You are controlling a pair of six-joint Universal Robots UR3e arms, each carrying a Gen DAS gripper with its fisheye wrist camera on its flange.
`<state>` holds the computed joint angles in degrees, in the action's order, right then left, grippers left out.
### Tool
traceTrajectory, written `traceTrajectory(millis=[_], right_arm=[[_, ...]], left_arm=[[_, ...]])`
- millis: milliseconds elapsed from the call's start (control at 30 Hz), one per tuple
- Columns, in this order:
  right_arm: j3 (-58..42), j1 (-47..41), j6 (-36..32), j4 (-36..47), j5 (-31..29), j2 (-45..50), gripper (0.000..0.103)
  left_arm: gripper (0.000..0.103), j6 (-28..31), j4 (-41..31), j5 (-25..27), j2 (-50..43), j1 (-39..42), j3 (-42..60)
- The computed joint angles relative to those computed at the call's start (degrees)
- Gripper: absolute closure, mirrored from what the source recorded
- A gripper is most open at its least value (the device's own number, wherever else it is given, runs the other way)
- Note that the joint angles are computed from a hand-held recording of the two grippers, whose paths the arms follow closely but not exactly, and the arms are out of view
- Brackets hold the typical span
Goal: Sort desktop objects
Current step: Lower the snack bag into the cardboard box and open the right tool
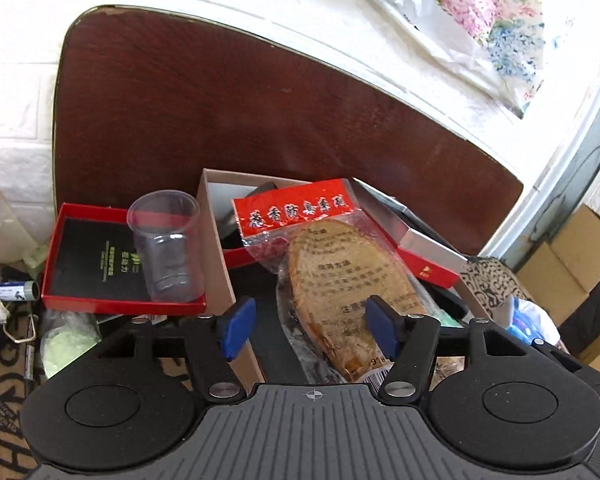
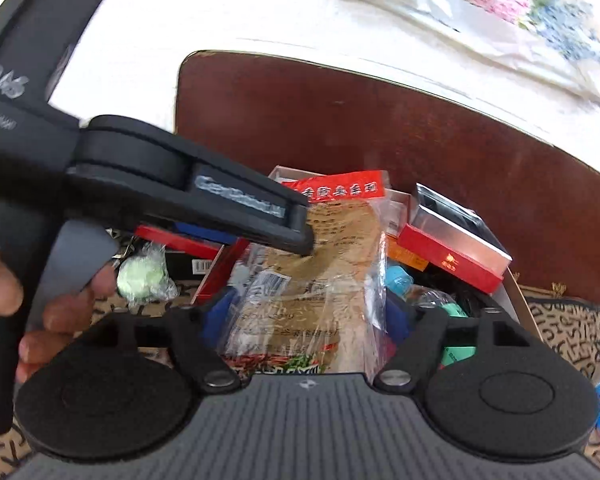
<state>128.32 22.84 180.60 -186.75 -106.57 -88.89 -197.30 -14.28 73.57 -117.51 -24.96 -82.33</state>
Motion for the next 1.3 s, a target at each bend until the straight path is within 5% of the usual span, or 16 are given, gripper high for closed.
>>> traceTrajectory(millis=[167, 267, 433, 733, 800, 867, 967, 1167, 1300], right_arm=[[3.6, 1.6, 1.8, -2.4, -2.4, -3.8, 0.007], [6.0, 3.1, 2.2, -3.0, -4.3, -7.7, 0.007], [8.1, 6.0, 3.8, -2.3, -7.3, -12.5, 0.019], [7.8, 7.9, 6.2, 1.1, -10.0, -13.5, 0.02], [7.7, 7.6, 5.3, 0.1, -9.5, -12.6, 0.026], [6.9, 5.2, 4.9, 0.3, -5.0, -12.4, 0.047], [5.2, 3.4, 4.4, 1.3, 0.0, -11.0, 0.061], [2.7, 4.1, 0.8, 1.4, 0.1, -4.8, 0.062], [3.2, 1.1, 0.5, 0.2, 2.2, -4.8, 0.058]], left_arm=[[0.004, -0.9, 0.1, -1.8, 2.8, 0.7, -2.8], [0.0, -1.0, 1.1, -0.9, 4.5, 0.1, -4.6], [0.0, 0.4, 1.1, 0.2, 7.5, -1.0, -7.4], [0.0, -0.3, 4.7, 3.4, 14.2, -2.0, -15.8], [0.0, -1.5, 5.3, 3.2, 15.2, -1.2, -16.9], [0.0, -2.5, 3.4, 1.1, 15.9, 0.2, -16.5], [0.0, -2.3, 0.3, -3.6, 16.0, 2.2, -15.1], [0.0, 0.5, -1.4, -11.0, 12.7, 3.2, -12.9], [0.0, 1.1, -1.7, -10.7, 8.3, 2.2, -10.0]])
